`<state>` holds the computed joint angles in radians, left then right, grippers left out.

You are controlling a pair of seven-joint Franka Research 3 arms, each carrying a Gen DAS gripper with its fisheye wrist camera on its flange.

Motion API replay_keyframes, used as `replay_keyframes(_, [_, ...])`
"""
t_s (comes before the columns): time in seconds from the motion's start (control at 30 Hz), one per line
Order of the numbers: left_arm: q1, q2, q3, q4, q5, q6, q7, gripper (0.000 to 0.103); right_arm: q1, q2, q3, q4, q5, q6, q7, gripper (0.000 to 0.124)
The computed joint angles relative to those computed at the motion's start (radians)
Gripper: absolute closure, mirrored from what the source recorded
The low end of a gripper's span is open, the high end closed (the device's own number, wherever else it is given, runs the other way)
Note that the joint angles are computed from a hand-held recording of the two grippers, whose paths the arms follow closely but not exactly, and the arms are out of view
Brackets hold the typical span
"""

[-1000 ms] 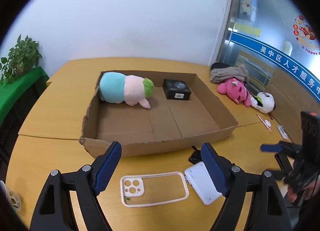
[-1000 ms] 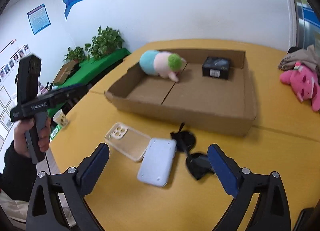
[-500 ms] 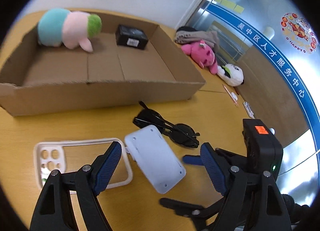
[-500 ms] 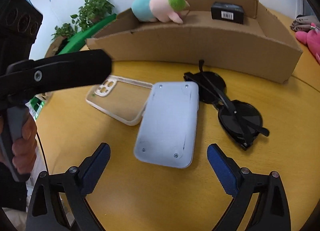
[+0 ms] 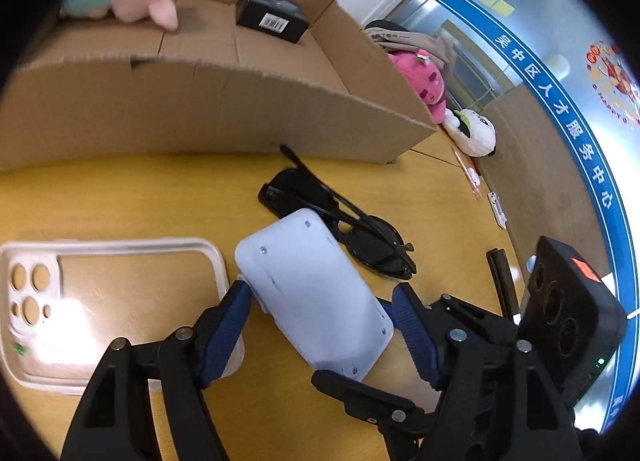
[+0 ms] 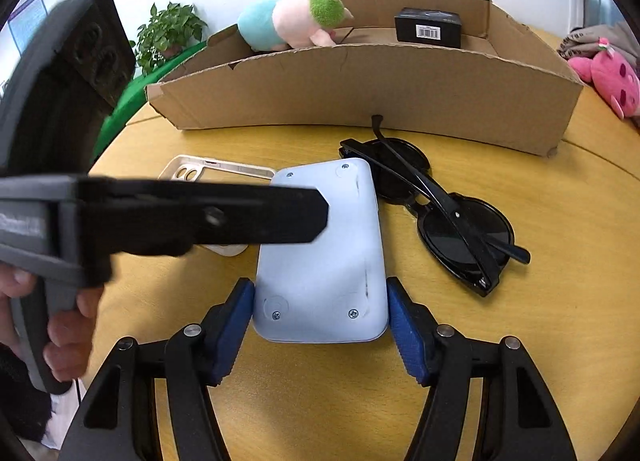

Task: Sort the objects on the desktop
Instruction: 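Close the left gripper on the white power bank and lift it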

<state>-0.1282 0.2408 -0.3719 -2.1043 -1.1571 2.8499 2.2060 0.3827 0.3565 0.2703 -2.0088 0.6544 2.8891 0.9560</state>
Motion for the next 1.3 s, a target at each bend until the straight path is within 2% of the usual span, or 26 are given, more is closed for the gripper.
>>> replay_keyframes(0.1, [-0.003, 0.004, -0.002, -0.001, 0.002, 0.012, -0.003, 0.034, -0.008, -0.002, 0.01, 0.0, 0.02, -0.004, -0.004, 0.054])
replay_keyframes(0.17, [-0.009, 0.006, 0.005, -0.004, 0.04, 0.014, -0.038, 0.041, -0.043, -0.002, 0.041, 0.003, 0.089, -0.021, -0.048, 0.057])
replay_keyframes(0.2, [-0.004, 0.009, 0.005, -0.003, 0.052, -0.003, -0.051, 0.05, -0.056, -0.003, 0.05, 0.005, 0.123, -0.031, -0.069, 0.058])
replay_keyframes(0.23, [-0.001, 0.011, 0.005, -0.002, 0.062, -0.013, -0.061, 0.054, -0.061, -0.006, 0.053, 0.005, 0.15, -0.037, -0.086, 0.059])
replay_keyframes(0.4, [0.009, 0.007, -0.007, -0.013, 0.068, 0.014, -0.085, 0.064, -0.03, -0.017, 0.021, -0.001, 0.163, -0.041, -0.101, 0.062])
replay_keyframes(0.5, [0.03, 0.005, -0.02, -0.014, -0.006, 0.005, -0.039, 0.069, -0.023, -0.025, 0.015, -0.01, 0.167, -0.044, -0.105, 0.062])
replay_keyframes(0.7, [0.013, -0.022, -0.011, -0.024, -0.081, 0.028, 0.022, 0.074, -0.033, -0.04, 0.022, -0.025, 0.244, -0.05, -0.154, 0.077])
replay_keyframes(0.83, [-0.015, -0.05, 0.008, -0.038, -0.074, 0.052, 0.025, 0.074, -0.025, -0.044, 0.013, -0.026, 0.256, -0.07, -0.161, 0.085])
replay_keyframes(1.03, [-0.037, -0.093, 0.028, -0.059, -0.082, 0.082, 0.042, 0.074, -0.025, -0.062, 0.023, -0.023, 0.353, -0.078, -0.242, 0.085])
replay_keyframes(1.3, [-0.055, -0.149, 0.071, -0.064, -0.168, 0.096, 0.135, 0.074, 0.006, -0.072, 0.013, 0.023, 0.395, -0.066, -0.285, 0.086])
